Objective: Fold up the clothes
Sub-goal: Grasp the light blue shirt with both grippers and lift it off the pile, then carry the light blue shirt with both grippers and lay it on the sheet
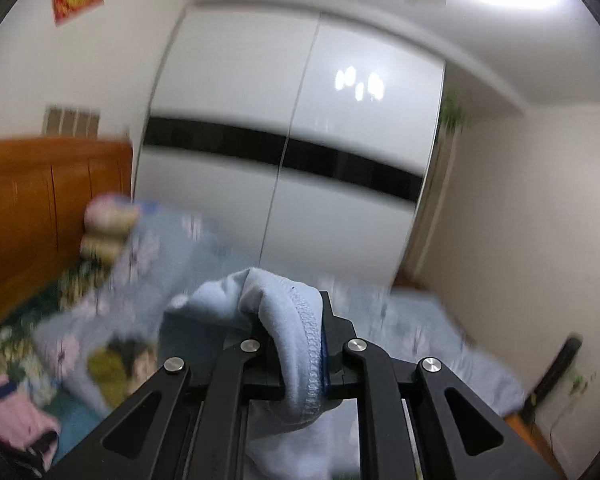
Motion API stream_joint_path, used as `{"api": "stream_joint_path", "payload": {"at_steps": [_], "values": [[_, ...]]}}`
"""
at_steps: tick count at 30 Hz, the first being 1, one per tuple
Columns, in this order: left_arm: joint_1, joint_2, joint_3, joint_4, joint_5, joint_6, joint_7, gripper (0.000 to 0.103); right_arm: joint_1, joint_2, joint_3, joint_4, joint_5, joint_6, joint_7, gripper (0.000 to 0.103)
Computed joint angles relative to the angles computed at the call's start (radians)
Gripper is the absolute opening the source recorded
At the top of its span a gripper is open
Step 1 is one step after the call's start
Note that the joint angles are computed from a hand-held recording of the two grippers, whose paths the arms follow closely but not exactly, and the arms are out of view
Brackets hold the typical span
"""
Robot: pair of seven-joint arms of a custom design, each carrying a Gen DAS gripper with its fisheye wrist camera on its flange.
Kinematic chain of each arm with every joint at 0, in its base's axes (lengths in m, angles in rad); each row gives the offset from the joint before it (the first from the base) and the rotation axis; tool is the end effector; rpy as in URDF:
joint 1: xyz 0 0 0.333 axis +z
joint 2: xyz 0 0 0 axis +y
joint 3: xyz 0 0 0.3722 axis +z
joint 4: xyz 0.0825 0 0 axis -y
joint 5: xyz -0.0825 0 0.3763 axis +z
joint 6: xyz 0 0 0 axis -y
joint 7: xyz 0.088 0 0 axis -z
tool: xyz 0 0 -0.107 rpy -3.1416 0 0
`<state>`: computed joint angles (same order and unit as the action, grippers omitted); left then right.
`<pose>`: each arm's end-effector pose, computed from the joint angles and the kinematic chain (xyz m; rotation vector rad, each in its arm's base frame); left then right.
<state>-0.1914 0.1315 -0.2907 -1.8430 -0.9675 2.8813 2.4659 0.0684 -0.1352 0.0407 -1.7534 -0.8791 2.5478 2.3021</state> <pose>0.5910 -0.2427 0.6012 -1.2481 2.1596 -1.3752 0.5450 0.0721 0.7792 -1.5162 1.7009 -1.3464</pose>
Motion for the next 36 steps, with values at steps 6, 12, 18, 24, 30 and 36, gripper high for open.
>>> {"api": "stream_joint_path", "payload": {"at_steps": [6, 12, 18, 24, 30, 36], "values": [[-0.049, 0.07, 0.017, -0.047, 0.232, -0.073, -0.16, 0.103, -0.008, 0.105, -0.076, -0.219, 0.357, -0.084, -0.177, 0.012], [-0.095, 0.19, -0.02, 0.014, 0.382, -0.108, -0.27, 0.103, -0.069, 0.15, -0.123, -0.335, 0.586, -0.008, -0.222, 0.013], [-0.147, 0.346, -0.074, 0.177, 0.495, -0.163, -0.24, 0.103, -0.111, 0.138, -0.136, -0.385, 0.85, 0.12, -0.46, 0.013], [-0.198, 0.509, -0.115, 0.402, 0.566, -0.248, -0.147, 0.084, -0.118, 0.124, -0.139, -0.392, 1.034, 0.127, -0.67, 0.013], [-0.24, 0.575, -0.112, 0.517, 0.592, -0.293, -0.103, 0.022, -0.115, 0.118, -0.142, -0.399, 1.115, 0.119, -0.79, 0.013], [-0.22, 0.56, -0.159, 0.493, 0.525, -0.29, -0.008, 0.003, -0.116, 0.134, -0.14, -0.386, 1.176, 0.104, -0.854, 0.013]]}}
